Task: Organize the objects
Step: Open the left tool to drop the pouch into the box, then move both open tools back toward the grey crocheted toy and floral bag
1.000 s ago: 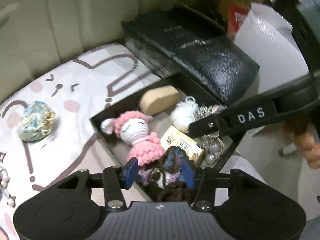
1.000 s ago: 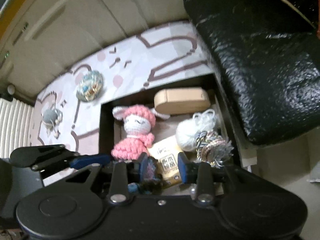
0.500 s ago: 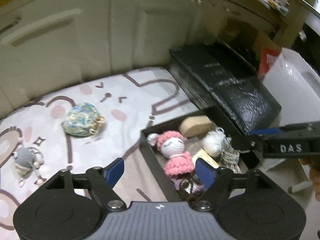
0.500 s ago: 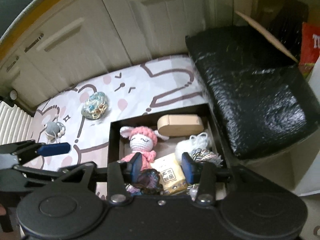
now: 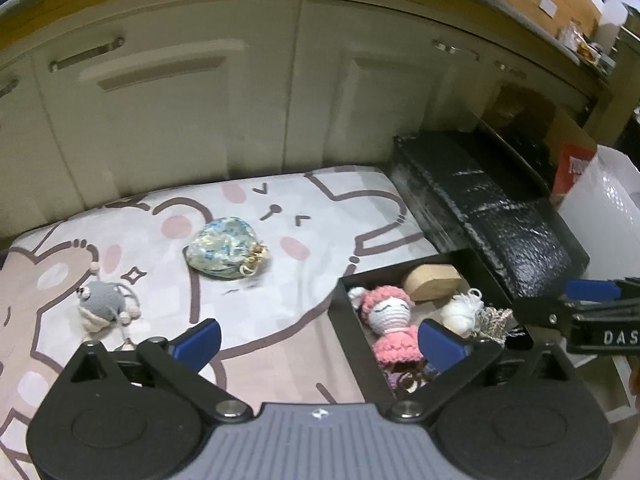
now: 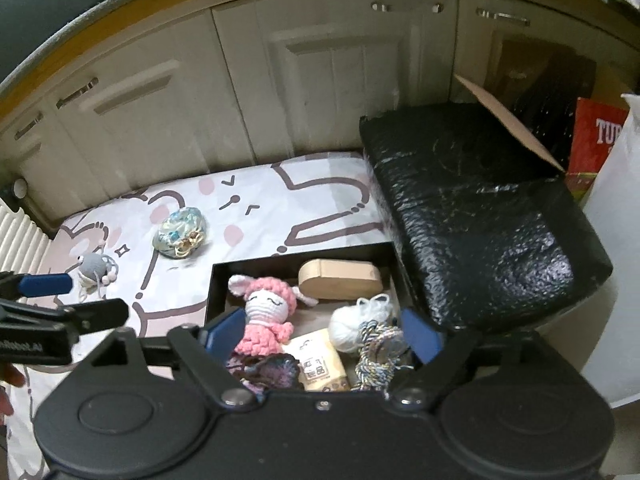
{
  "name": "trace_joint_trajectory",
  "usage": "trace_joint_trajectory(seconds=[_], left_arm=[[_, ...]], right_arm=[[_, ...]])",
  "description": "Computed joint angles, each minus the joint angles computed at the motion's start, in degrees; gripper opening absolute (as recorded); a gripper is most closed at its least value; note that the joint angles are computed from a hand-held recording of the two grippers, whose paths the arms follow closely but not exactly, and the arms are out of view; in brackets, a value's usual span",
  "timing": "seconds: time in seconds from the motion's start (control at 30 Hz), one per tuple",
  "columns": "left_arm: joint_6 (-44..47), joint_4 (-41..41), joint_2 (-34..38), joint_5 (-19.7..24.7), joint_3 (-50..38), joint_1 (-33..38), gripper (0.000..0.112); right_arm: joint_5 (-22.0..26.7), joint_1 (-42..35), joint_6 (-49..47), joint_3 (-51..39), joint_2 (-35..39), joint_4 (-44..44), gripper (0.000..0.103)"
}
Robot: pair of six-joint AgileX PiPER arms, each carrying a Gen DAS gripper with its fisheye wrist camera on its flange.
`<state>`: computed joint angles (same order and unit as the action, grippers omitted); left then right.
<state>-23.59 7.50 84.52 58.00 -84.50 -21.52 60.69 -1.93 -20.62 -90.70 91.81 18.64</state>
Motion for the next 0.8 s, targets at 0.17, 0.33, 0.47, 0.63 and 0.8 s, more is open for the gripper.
trace_joint_trajectory(seconds=[0.17,0.33,0.47,0.63,0.8], left_arm=[[-2.0,1.5,-1.3,0.0,1.5,0.9,0.103],[-2.2,2.1,-2.6,0.0,3.2,2.4,0.103],[-2.5,2.7,-4.1,-0.3,4.7,3.7,0.103],[-2.7,3.5,-5.8,-0.2,6.0,5.8,0.103],[-2.1,4.2,-7.6,0.1,7.6,8.2,0.103]], right_arm=[[-2.7,1.1,-0.1,2.2,-1.4,-1.5,0.102],[-3.7,1.9,2.0,2.7,-1.7,-2.4,0.103],[-4.9,3.4,3.0,3.4,-2.0,-3.4,0.103],[-6.2,5.8,4.3,3.8,-2.3,-4.5,0.103],[-6.8,8.4,5.6,3.8,-2.2,-4.4,0.103]])
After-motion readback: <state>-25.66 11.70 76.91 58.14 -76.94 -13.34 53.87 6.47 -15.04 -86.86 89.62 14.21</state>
